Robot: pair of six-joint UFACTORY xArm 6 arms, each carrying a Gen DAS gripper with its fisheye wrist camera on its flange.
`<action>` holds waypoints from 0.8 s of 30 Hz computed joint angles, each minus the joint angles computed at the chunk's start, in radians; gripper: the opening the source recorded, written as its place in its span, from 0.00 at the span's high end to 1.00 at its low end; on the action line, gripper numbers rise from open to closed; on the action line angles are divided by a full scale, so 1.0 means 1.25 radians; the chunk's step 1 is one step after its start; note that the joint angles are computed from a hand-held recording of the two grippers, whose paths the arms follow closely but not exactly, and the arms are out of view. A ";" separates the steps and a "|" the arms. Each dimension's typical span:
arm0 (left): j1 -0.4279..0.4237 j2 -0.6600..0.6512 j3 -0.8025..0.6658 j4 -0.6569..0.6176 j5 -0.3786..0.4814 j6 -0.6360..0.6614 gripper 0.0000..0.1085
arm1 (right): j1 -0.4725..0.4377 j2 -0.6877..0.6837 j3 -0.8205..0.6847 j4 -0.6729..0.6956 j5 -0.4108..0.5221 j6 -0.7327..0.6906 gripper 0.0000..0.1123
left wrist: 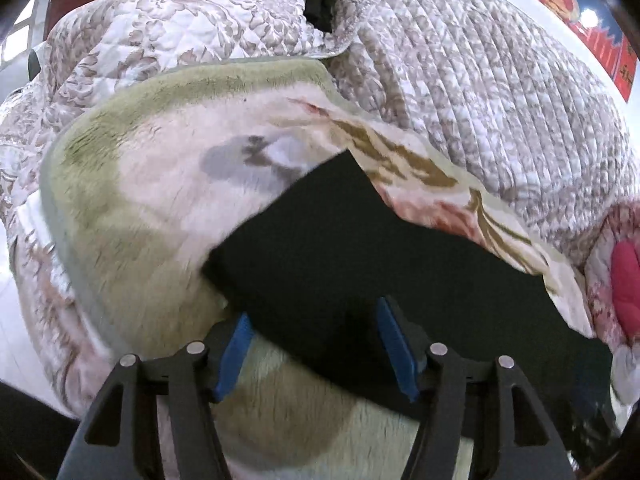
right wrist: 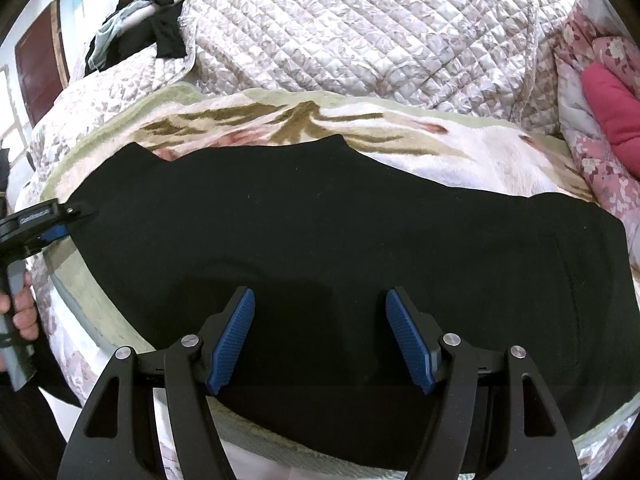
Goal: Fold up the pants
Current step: 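Grasp the garment edge with the left gripper, then lift the held edge with the left gripper, fold it over, and release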
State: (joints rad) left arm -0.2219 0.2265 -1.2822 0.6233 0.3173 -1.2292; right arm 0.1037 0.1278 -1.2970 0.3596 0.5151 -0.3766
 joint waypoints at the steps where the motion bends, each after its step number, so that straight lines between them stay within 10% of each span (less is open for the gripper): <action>1: -0.001 0.007 -0.015 0.026 0.014 -0.019 0.46 | -0.001 -0.001 -0.001 0.006 0.002 0.001 0.39; 5: -0.012 0.023 -0.045 0.029 0.044 0.004 0.91 | -0.008 -0.008 0.001 0.021 -0.001 0.014 0.39; 13: -0.062 0.036 -0.126 -0.038 -0.011 0.204 0.93 | -0.033 -0.016 -0.001 0.063 -0.001 0.022 0.39; 24: -0.249 0.226 -0.404 -0.649 0.047 0.943 0.93 | -0.093 -0.017 -0.004 0.034 -0.011 0.148 0.39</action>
State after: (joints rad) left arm -0.5329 0.5095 -1.7877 -0.1879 0.3765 -0.0508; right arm -0.0132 0.1060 -1.3026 0.4019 0.5017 -0.1910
